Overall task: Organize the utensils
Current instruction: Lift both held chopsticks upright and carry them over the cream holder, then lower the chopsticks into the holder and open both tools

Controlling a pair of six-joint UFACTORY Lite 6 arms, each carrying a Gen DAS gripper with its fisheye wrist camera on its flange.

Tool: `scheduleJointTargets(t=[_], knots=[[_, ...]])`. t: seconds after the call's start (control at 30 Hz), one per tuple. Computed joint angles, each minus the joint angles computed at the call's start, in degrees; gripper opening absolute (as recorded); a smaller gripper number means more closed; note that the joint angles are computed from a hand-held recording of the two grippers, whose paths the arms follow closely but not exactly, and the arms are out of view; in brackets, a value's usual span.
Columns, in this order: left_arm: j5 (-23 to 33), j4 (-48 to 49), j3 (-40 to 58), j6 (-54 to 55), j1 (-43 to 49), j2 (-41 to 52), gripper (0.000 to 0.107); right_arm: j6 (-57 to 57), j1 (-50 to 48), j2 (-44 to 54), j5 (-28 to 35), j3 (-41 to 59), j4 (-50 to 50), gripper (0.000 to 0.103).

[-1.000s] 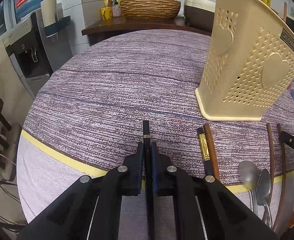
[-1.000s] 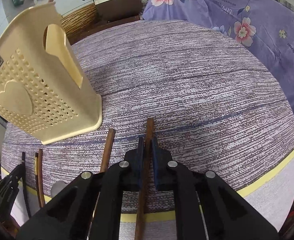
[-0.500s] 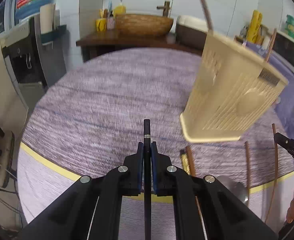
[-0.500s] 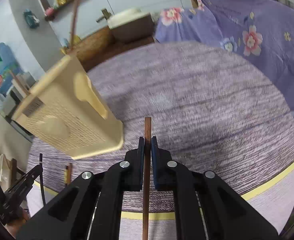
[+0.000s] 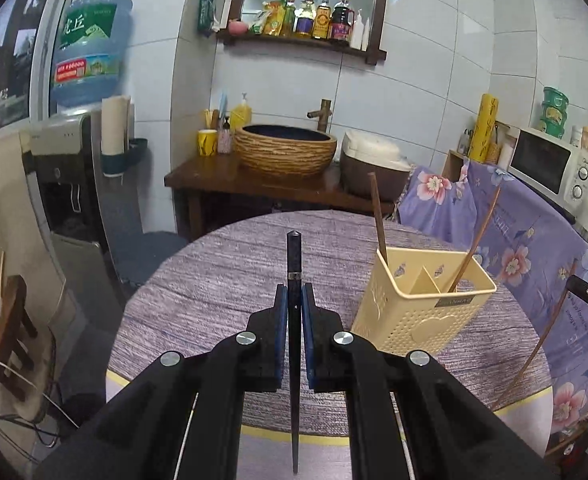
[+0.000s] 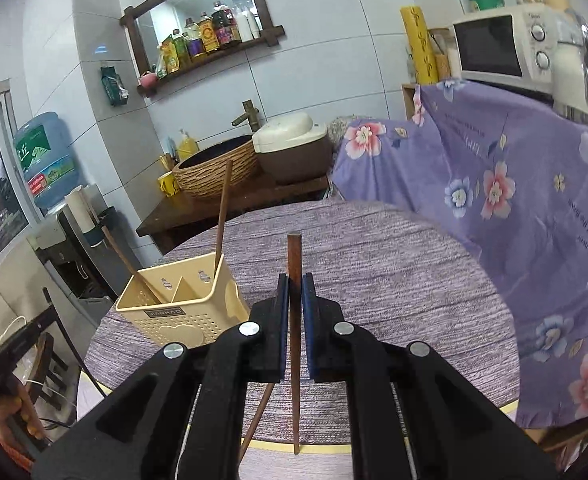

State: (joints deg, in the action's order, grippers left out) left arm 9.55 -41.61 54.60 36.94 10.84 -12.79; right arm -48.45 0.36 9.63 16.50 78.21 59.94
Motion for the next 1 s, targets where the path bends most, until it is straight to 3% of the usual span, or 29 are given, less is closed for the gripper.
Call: scheduleJointTargets(t=[0.17,0.3,0.47,0.7,1.0], knots=[[0.8,0.6,1.7,-0.4,0.8,-0.1,0.008,3.7,0.2,-0.7,-0.1,1.6,-4.9,0.008],[2.1,6.4,5.8,-6.1,1.4,0.0,0.008,11.4,0.0,0.2,0.9,6.6,-13.3,0.008],[4.2,24.8,17.6,-24.5,-1.0,1.4,0.008,25.3,0.5,3.9,5.9,23.0,-26.5,0.008],[7.9,28.6,37.3,-35.0,-6.8,9.3,0.008,43.6,5.5,14.2,11.3,50.9,-40.1,0.008],[-1.6,54.0,28.1,-63.2,-15.1,13.1,0.008,49.5,12.5,13.2,-2.1,34.4,-44.2,0.008]])
